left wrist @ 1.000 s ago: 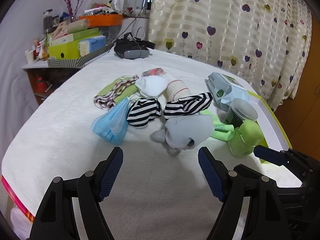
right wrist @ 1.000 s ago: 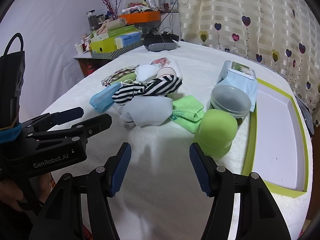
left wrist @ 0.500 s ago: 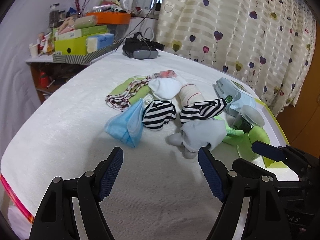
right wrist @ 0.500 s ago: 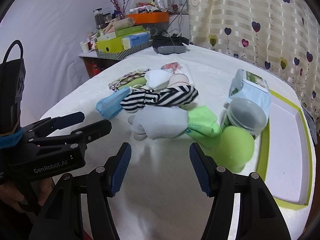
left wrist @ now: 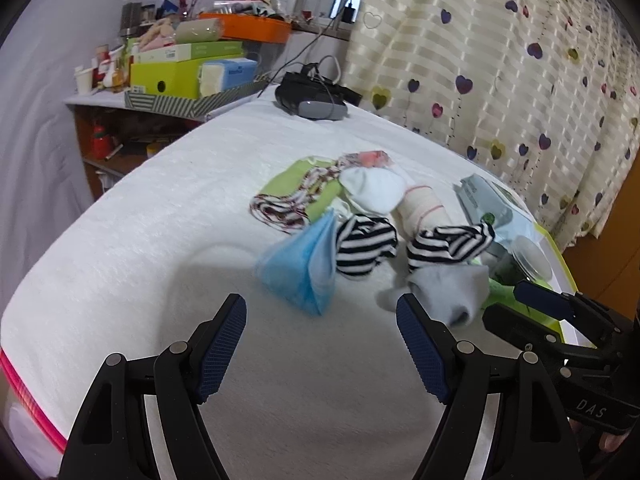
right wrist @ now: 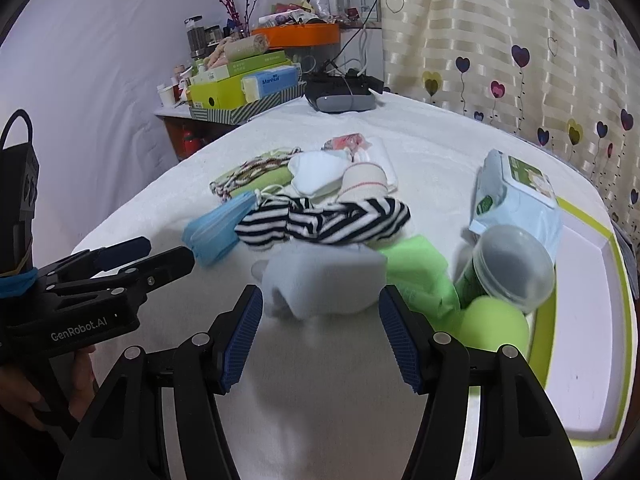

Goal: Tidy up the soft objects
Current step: 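Grasp the blue face mask with the left tool while the right tool grasps the striped sock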

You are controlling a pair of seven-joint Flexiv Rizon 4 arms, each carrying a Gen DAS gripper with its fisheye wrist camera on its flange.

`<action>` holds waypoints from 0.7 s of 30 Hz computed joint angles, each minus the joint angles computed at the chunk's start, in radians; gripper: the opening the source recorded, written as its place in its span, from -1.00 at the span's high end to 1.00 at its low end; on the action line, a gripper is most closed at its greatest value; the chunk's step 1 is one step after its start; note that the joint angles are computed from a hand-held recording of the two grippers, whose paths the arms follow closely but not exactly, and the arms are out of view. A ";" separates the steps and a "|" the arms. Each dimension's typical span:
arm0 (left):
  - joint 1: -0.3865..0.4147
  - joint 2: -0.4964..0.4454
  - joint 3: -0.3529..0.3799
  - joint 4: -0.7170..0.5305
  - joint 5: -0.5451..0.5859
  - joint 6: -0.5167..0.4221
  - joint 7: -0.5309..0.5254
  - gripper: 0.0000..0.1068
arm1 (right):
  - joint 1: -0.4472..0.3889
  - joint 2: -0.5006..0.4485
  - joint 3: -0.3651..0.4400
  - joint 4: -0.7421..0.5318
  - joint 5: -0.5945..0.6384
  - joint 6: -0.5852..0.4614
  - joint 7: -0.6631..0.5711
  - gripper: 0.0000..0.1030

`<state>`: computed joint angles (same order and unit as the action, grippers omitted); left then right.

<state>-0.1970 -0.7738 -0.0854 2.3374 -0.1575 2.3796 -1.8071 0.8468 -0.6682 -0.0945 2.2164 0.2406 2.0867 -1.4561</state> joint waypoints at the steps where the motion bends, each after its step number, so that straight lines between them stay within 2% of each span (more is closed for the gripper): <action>1: 0.000 0.000 0.003 -0.004 -0.003 -0.005 0.003 -0.47 | 0.001 -0.002 -0.004 -0.008 0.000 -0.005 0.001 -0.19; 9: -0.025 -0.007 0.032 -0.048 -0.066 -0.048 0.060 -0.47 | -0.002 -0.025 -0.029 -0.065 -0.016 -0.045 0.020 -0.19; 21: 0.052 -0.042 0.001 -0.121 -0.010 -0.138 0.077 -0.47 | 0.015 -0.073 -0.098 -0.156 -0.042 -0.116 0.097 -0.19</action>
<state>-0.1447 -0.8156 -0.0840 2.2162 -0.1671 2.2417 -1.7305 0.8615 -0.7415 -0.1926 2.0609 0.1988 1.9706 -1.3590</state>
